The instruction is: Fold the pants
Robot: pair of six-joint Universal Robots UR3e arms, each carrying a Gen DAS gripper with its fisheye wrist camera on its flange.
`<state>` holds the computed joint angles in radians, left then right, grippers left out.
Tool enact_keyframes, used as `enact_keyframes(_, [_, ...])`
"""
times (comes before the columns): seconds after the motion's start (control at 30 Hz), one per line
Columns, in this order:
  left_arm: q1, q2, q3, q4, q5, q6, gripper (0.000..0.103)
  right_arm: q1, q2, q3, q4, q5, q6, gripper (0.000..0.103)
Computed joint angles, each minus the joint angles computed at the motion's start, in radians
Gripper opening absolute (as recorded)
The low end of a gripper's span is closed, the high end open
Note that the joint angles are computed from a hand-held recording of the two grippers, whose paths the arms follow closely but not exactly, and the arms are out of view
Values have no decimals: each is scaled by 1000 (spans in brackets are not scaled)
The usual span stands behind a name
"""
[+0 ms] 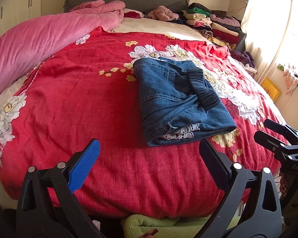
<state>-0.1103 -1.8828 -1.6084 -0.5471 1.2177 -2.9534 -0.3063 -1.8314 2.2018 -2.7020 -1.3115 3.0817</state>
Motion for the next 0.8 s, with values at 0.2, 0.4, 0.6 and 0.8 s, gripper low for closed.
enact_keyframes(0.2, [-4,1,4,-4,6,-4,93,-3,0,2,-7,-2,0,98])
enact_keyframes(0.4, [-4,4,4,-5,8,-5,94,-2,2,0,-7,-5,-3,98])
enact_keyframes(0.6, [-4,5,4,-7,10,-6,94,-1,3,-1,-6,-5,-2,98])
enact_keyframes(0.8, [-4,4,5,-9,10,-6,94,-3,0,1,-6,-6,0,98])
